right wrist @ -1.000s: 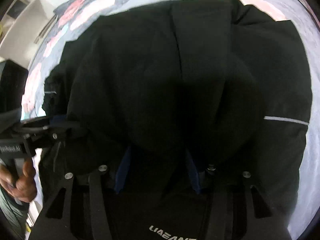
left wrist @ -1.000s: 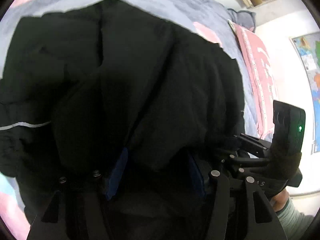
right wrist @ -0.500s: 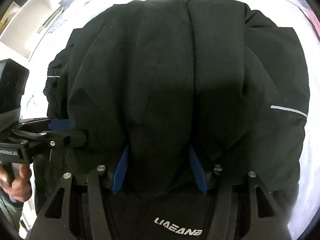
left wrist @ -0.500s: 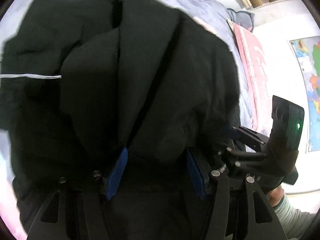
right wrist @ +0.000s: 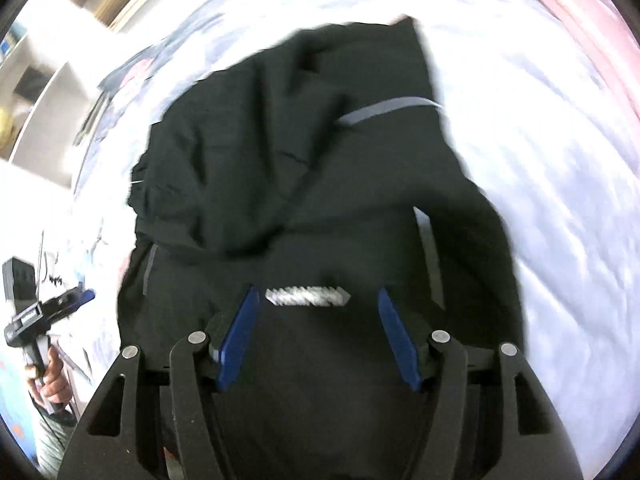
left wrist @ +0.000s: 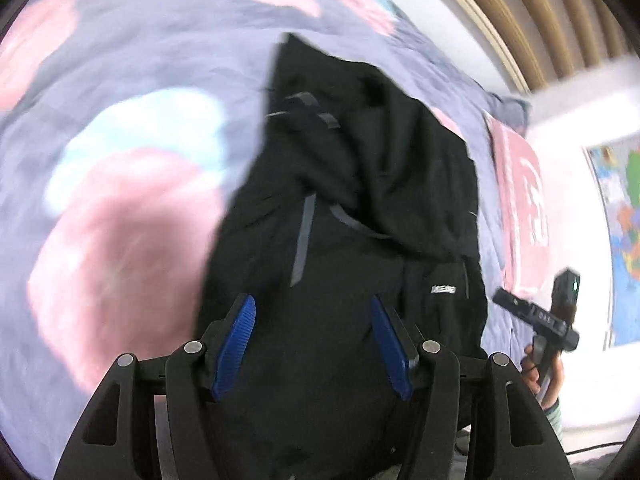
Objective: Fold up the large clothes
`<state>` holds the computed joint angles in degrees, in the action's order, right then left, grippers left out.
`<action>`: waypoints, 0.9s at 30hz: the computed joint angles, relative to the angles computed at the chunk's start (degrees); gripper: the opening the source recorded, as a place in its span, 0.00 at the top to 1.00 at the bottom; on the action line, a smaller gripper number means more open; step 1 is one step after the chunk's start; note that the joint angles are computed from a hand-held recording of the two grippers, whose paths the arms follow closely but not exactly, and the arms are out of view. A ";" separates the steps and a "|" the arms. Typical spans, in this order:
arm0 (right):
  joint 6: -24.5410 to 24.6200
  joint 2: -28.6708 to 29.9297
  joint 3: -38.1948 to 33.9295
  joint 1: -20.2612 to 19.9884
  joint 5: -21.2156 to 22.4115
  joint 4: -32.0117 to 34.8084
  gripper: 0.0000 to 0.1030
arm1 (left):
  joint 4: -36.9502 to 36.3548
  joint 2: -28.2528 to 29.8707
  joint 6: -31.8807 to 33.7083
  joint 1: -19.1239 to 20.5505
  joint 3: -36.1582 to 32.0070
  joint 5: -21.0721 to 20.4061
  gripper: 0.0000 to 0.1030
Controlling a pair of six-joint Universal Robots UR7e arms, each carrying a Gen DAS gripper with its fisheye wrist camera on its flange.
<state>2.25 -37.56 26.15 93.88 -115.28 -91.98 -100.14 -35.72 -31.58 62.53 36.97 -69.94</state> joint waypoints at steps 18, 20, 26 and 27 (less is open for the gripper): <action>9.02 -17.66 26.53 -2.26 -9.25 -0.15 0.36 | -4.90 -18.80 -16.16 2.57 34.85 -4.46 0.41; 9.72 -18.58 27.97 -2.46 -9.04 0.03 0.36 | -6.40 -18.85 -16.83 2.61 35.98 -4.18 0.41; 9.40 -20.78 30.75 -2.18 -9.06 -0.45 0.36 | -20.86 -19.05 -10.88 3.55 39.30 -17.50 0.41; 9.29 -21.27 31.01 -2.17 -8.85 -0.75 0.36 | -25.44 -19.17 -9.16 3.73 40.33 -21.73 0.41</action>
<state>11.53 -58.83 57.16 91.71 -124.13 -92.74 -125.58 -54.89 -40.74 66.27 77.30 -91.67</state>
